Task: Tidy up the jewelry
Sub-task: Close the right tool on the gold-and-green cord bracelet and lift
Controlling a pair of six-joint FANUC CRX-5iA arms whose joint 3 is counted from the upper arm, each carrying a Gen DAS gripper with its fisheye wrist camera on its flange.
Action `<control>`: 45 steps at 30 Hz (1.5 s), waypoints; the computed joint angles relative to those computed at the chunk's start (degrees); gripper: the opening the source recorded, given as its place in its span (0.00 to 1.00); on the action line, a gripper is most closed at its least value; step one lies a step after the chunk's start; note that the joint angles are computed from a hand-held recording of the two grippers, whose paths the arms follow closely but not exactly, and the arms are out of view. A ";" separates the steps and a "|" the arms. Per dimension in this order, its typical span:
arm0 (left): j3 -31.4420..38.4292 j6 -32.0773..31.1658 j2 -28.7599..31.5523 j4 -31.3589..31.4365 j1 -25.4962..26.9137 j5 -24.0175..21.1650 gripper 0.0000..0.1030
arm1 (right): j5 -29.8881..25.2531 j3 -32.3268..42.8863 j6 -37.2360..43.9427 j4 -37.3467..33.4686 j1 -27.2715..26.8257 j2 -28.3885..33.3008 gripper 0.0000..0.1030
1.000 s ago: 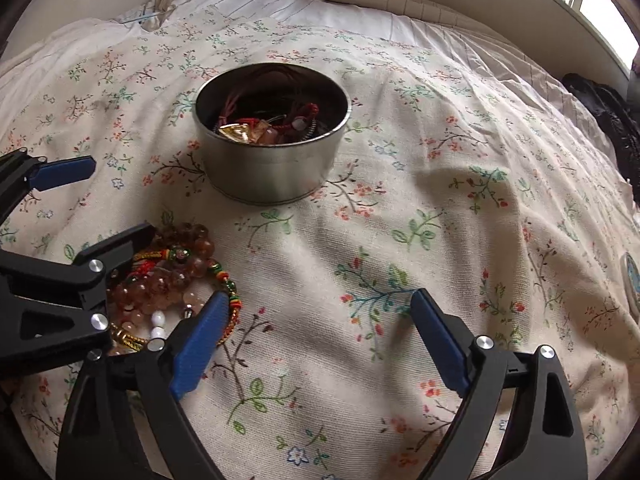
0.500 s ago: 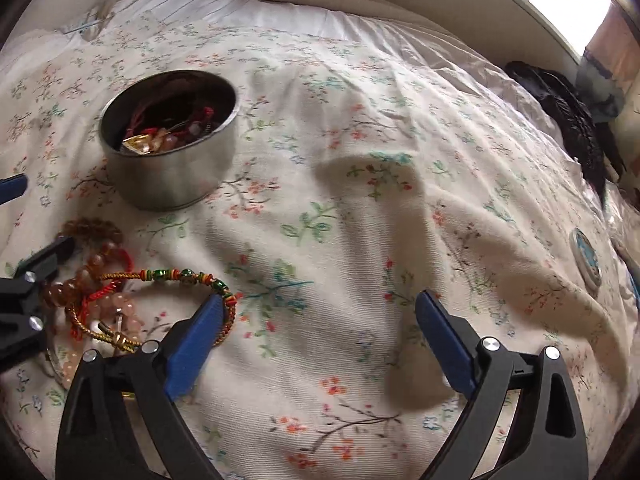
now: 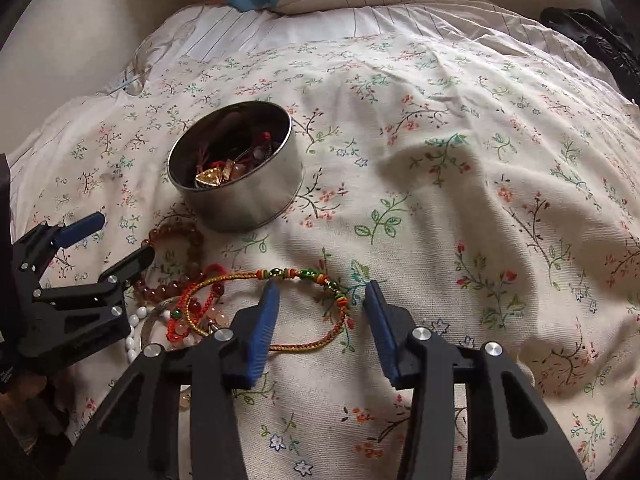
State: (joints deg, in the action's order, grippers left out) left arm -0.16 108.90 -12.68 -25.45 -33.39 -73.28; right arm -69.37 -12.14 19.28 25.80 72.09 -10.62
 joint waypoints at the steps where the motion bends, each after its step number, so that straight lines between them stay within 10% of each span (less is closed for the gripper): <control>1: -0.18 -0.29 -0.14 0.32 0.05 0.63 0.73 | -0.70 0.44 0.40 -0.51 0.06 0.55 0.42; 5: -0.40 -2.51 0.62 2.35 0.64 1.14 0.61 | -2.36 1.24 1.43 -0.66 0.37 1.66 0.36; 8: -0.41 -3.81 1.22 3.51 0.92 0.87 0.30 | -1.85 0.65 1.51 -0.65 0.27 0.80 0.09; 10: -1.02 -4.80 0.70 5.30 1.90 1.61 0.10 | -0.87 0.03 0.95 -0.67 0.38 -0.08 0.07; 19: -2.07 -5.19 0.89 8.80 4.09 1.90 0.12 | -3.43 1.23 2.60 -0.64 0.59 2.03 0.07; 35: -12.25 -4.96 -12.45 22.76 10.36 17.56 0.10 | 17.13 -15.94 -26.05 15.13 3.90 -15.96 0.06; 45: -8.82 5.50 -13.16 11.08 3.22 18.69 0.10 | 15.11 -16.65 -28.62 26.34 7.15 -15.17 0.06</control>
